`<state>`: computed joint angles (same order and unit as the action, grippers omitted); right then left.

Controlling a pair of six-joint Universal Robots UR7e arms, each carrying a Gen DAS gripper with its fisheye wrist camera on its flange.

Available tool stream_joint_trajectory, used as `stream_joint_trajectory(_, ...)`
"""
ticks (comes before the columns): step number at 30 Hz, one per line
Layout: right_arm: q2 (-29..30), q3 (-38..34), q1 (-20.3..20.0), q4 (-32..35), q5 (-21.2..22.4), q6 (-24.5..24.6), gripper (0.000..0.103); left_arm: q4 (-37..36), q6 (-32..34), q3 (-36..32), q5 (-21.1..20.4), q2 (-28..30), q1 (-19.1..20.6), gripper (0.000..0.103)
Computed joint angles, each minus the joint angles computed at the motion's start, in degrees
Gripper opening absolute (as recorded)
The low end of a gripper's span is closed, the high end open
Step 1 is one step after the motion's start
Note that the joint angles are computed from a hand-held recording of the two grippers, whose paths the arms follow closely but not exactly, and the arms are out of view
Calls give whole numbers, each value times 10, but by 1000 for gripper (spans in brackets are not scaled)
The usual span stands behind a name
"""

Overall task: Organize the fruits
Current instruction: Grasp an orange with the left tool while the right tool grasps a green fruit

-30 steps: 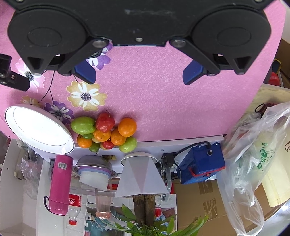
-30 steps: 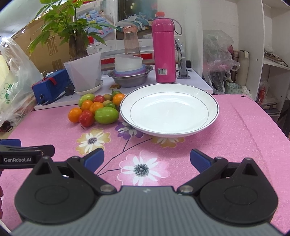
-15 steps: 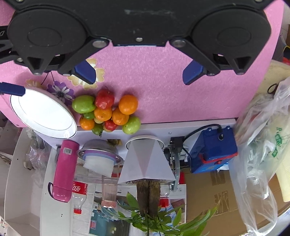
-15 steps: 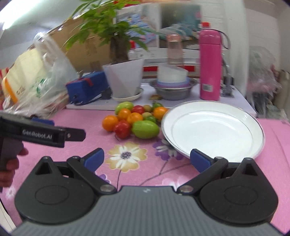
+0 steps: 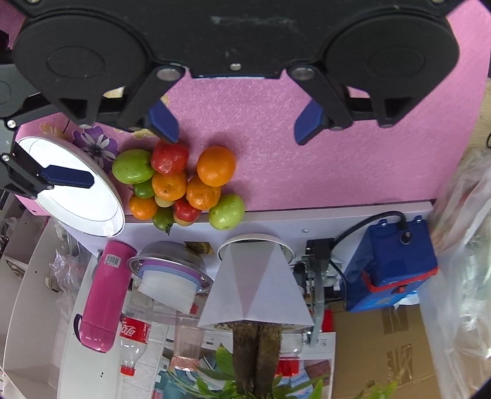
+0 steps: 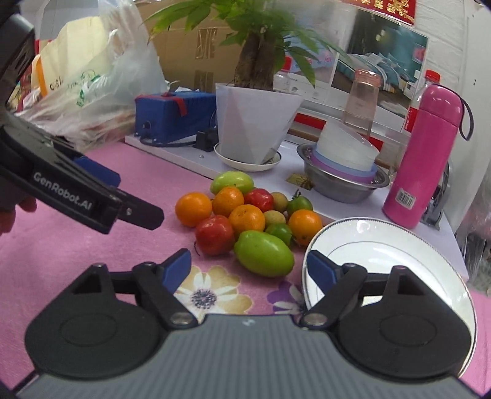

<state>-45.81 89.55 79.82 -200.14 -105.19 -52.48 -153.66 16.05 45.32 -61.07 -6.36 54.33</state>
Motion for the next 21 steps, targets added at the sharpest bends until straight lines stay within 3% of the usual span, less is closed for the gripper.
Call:
stream_joint_trajectory(5, 18, -23, 1, -8, -20, -41, 71, 46, 7, -83, -10, 44, 3, 65)
stream_joint_trajectory(7, 26, -31, 2, -18, -28, -67, 67, 71, 5, -115, -16, 60, 5, 49)
stream_joint_trajectory(11, 48, -46, 3, -53, -41, -133, 62, 114, -6, -177, -24, 91, 9, 43)
stream_joint_trajectory(16, 68, -63, 0, -83, -31, -180, 60, 168, -35, -253, -46, 126, 18, 43)
stream_joint_trajectory(17, 72, -66, -1, -88, -28, -189, 57, 178, -37, -268, -48, 134, 19, 43)
stream_joint_trajectory(19, 72, -70, -1, -72, -23, -201, 40, 178, -30, -280, -47, 142, 20, 42)
stream_joint_trajectory(21, 79, -77, 1, -69, -33, -209, 38, 180, -33, -276, -55, 138, 21, 35)
